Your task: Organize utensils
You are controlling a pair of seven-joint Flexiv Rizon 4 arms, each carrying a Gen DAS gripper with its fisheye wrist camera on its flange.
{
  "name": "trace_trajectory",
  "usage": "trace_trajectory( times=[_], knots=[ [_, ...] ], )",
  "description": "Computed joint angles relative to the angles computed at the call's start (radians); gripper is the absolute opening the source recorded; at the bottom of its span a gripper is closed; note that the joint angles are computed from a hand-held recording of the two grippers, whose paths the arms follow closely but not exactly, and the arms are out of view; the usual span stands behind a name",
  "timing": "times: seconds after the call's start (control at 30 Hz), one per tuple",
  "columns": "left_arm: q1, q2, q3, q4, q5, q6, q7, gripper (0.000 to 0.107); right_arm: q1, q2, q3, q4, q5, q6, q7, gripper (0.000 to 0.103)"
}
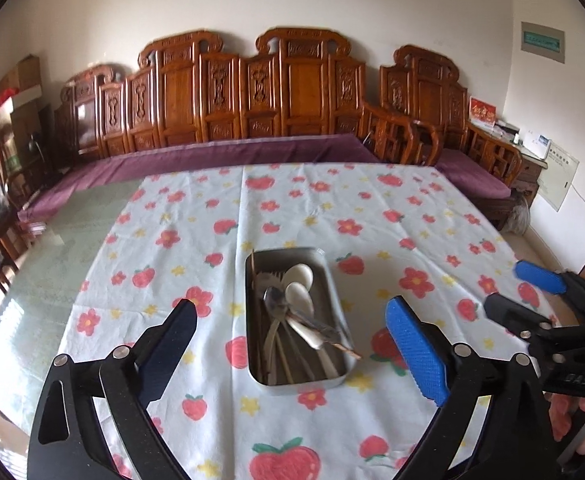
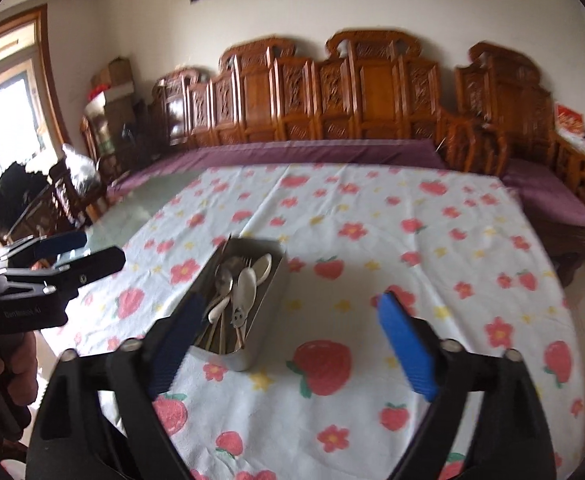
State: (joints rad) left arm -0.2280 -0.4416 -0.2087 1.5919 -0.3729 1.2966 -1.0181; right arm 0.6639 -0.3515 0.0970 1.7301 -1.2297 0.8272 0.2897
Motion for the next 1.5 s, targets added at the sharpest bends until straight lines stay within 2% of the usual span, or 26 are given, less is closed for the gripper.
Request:
trace_trajectory(
  times=[0.07,0.23,0.4,0.47,0.8,1.03,1.5],
  knots=[
    [-0.001,0.031,-0.009,0.033,-0.004,0.035,0.005,0.096,0.020,0.041,0.007,0.020,-0.020,-0.066,0.017,0.100],
    [0.017,0.113,-0.064,0.128,-0.080,0.117,0.036,0.096,0.041,0.112,0.053,0.047,-0.072,-0.207,0.046,0.101],
    [-0.012,0.170,-0.041,0.185,-0.087,0.175,0.015,0.096,0.056,0.150,0.100,0.061,-0.082,-0.313,0.068,0.101],
    [-0.005,0.186,-0.055,0.203,-0.108,0.188,0.026,0.096,0.060,0.158,0.111,0.065,-0.089,-0.334,0.076,0.101],
    [-0.025,0.230,-0.055,0.261,-0.143,0.230,0.056,0.096,0.069,0.168,0.134,0.063,-0.099,-0.377,0.076,0.101],
    [-0.010,0.240,-0.092,0.286,-0.203,0.258,0.104,0.096,0.071,0.167,0.135,0.061,-0.098,-0.380,0.080,0.101],
    [-0.018,0.245,-0.103,0.294,-0.251,0.279,0.130,0.096,0.073,0.157,0.131,0.063,-0.100,-0.367,0.089,0.101]
  ],
)
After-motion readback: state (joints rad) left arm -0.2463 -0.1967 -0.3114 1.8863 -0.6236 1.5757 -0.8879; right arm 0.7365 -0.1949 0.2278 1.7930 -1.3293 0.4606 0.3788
